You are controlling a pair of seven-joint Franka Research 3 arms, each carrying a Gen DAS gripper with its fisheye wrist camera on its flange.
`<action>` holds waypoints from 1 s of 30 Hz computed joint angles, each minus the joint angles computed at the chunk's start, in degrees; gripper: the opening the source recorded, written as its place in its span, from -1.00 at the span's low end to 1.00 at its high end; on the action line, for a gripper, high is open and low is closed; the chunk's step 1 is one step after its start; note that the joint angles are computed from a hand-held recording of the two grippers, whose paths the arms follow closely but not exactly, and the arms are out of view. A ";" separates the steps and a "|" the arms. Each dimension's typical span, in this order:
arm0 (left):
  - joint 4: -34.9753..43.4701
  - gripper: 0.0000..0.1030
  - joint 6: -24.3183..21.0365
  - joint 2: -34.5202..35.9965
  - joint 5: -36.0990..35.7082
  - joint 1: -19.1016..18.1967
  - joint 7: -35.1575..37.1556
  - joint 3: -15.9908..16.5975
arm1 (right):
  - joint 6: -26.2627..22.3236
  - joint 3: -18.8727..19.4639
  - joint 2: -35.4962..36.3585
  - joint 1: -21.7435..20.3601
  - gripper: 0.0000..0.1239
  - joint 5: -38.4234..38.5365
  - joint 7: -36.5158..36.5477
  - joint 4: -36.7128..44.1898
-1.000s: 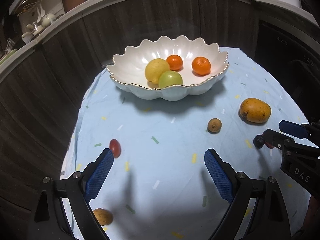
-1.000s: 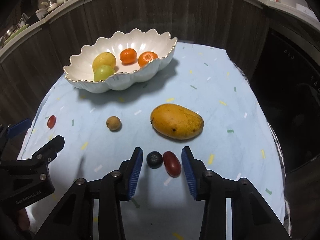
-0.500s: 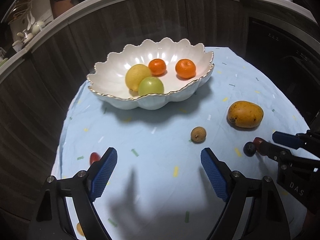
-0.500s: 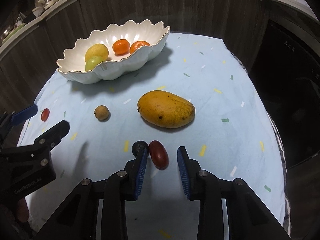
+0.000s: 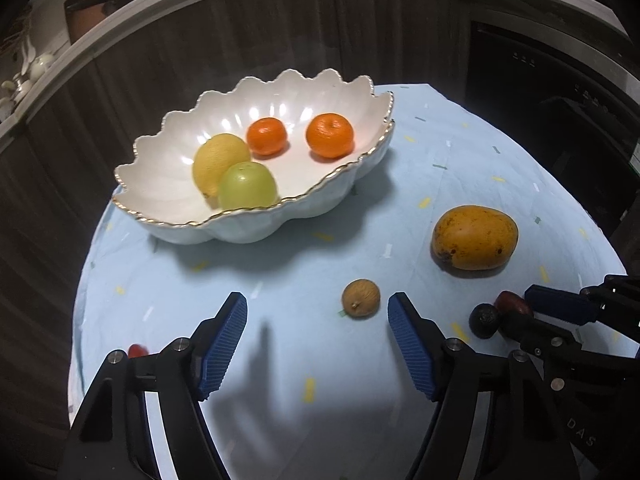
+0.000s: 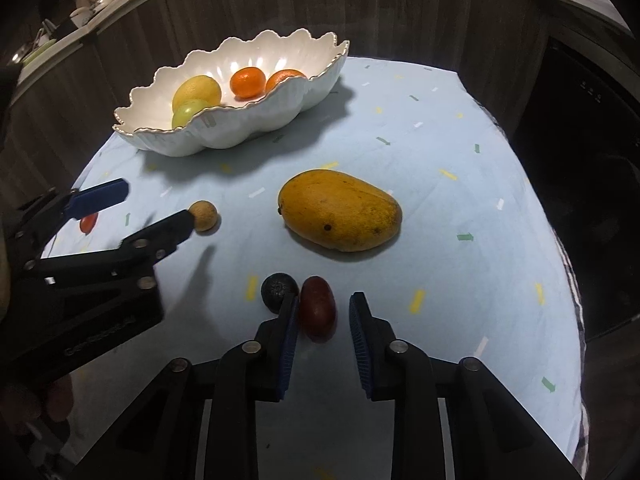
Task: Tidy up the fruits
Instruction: 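Lower the left tool onto the brown longan while the right tool approaches the red date, then close the left tool on the longan while the right tool grasps the red date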
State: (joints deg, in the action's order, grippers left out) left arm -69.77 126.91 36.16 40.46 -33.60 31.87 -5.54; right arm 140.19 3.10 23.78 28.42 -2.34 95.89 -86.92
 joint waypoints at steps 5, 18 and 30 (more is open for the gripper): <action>2.14 0.28 0.56 1.91 -1.70 0.53 1.89 -0.36 | 0.24 0.11 0.27 -0.18 -0.64 0.44 -0.45 0.17; 6.02 -0.27 0.55 5.31 -4.72 0.09 4.44 0.35 | 0.74 -0.13 1.07 -0.02 -0.65 0.72 -0.40 0.82; 5.77 -0.55 0.69 4.79 -4.51 -0.40 4.69 0.75 | 0.86 -0.32 0.83 0.07 -0.69 0.35 0.26 0.54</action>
